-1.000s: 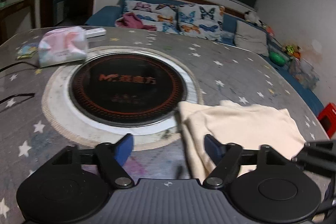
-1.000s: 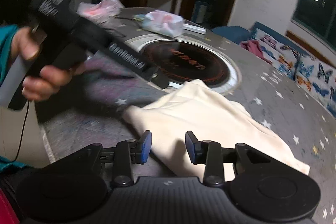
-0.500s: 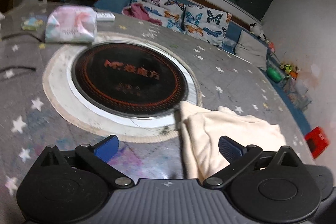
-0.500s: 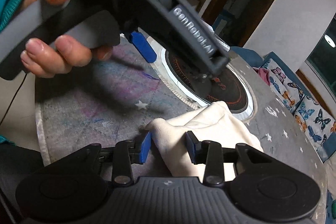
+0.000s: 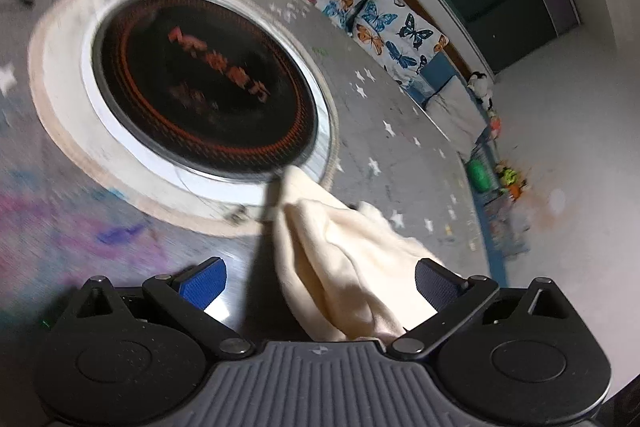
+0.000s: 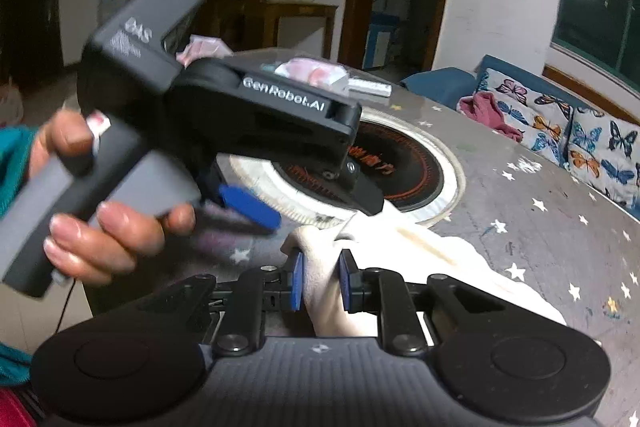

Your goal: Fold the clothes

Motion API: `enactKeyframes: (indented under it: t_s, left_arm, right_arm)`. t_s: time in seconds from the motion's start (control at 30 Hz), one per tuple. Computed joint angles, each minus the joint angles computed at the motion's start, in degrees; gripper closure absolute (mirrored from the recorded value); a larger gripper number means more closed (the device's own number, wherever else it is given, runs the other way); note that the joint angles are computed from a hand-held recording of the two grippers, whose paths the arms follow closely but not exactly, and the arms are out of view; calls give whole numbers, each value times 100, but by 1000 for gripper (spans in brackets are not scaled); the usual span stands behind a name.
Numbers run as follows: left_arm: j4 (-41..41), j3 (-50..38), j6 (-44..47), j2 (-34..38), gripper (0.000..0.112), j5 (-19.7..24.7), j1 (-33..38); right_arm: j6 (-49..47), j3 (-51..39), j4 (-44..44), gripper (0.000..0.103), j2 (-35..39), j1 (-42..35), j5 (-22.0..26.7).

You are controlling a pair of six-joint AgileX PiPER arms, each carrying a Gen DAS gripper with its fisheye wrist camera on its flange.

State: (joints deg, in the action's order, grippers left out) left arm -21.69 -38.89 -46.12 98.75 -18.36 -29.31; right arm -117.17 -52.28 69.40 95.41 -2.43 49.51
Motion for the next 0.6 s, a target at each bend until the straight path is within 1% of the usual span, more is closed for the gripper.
enactKeyframes:
  t_s: [0.1, 0.17, 0.2, 0.27, 0.3, 0.37, 0.4, 0.47, 0.6]
  left_arm:
    - [454, -192, -604, 194, 19, 1, -1]
    - [828, -283, -1116, 324, 29, -36, 14]
    - [1043, -298, -1413, 384, 32, -100, 24]
    - [1393, -278, -1937, 495, 48, -296, 40]
    - [1455, -262, -2070, 537, 53, -385, 36]
    - [1527, -222, -2248, 610, 71, -540, 32]
    - [1499, -202, -2282, 637, 74, -598, 24]
    - [1429, -159, -2271, 662, 88, -672, 23]
    - [1265, -134, -2123, 684, 94, -659, 21]
  right_arm:
    - [78, -94, -32, 86, 50, -147, 194]
    - [19, -77, -14, 87, 70, -202, 269]
    - [-24, -35, 12, 87, 66, -212, 288]
    - [-55, -10, 4, 87, 86, -280, 364]
    - [-70, 2, -2, 87, 93, -300, 392]
    - [-103, 28, -13, 87, 104, -336, 447]
    - [-103, 32, -32, 87, 119, -343, 463]
    - [-156, 82, 5, 86, 130, -339, 431]
    - [85, -24, -104, 84, 211, -421, 548]
